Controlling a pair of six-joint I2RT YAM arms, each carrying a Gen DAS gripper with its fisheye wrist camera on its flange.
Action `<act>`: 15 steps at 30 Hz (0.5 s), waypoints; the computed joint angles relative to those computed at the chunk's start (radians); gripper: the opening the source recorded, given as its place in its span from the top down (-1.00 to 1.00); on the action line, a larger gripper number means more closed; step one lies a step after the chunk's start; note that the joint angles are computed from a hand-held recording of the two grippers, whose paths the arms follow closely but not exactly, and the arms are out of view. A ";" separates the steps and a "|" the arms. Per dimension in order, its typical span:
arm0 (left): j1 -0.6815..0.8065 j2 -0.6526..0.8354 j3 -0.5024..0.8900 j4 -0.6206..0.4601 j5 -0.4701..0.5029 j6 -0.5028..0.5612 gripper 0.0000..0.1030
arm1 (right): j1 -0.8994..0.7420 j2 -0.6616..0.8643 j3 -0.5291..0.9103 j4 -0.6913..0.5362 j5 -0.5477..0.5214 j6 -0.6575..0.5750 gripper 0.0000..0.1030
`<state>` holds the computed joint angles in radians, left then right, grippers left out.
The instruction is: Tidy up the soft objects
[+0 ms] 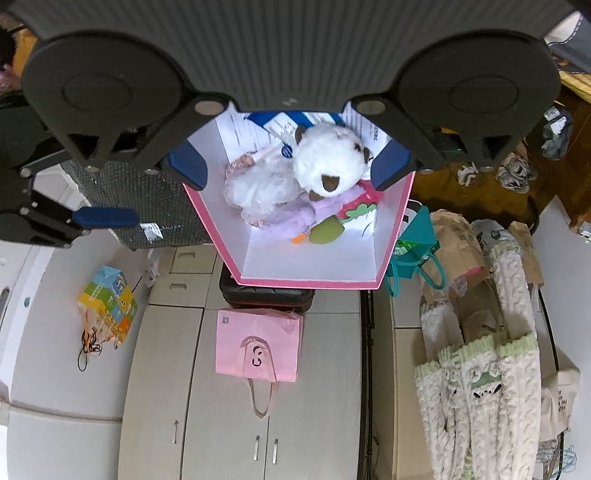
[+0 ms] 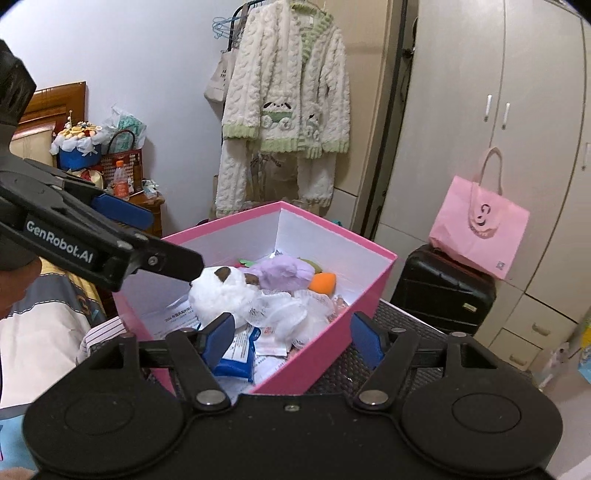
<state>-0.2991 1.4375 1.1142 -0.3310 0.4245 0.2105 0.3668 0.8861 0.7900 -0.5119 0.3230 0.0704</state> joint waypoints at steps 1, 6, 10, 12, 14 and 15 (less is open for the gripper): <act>-0.002 -0.015 -0.004 -0.011 -0.011 0.004 -0.89 | 0.014 -0.017 0.001 -0.017 0.016 0.011 -0.47; -0.046 -0.080 -0.015 -0.097 -0.116 0.027 -0.94 | 0.098 -0.106 0.002 -0.114 0.105 0.093 -0.57; -0.072 -0.120 -0.014 -0.167 -0.167 0.023 -0.94 | 0.175 -0.162 0.007 -0.201 0.194 0.194 -0.73; -0.081 -0.145 -0.029 -0.181 -0.179 0.025 -0.94 | 0.210 -0.185 0.009 -0.245 0.238 0.257 -0.80; -0.108 -0.191 -0.080 -0.144 -0.243 0.016 -0.94 | 0.256 -0.200 0.009 -0.293 0.298 0.331 -0.88; -0.120 -0.207 -0.100 -0.130 -0.265 0.018 -0.96 | 0.292 -0.204 0.010 -0.326 0.341 0.383 -0.95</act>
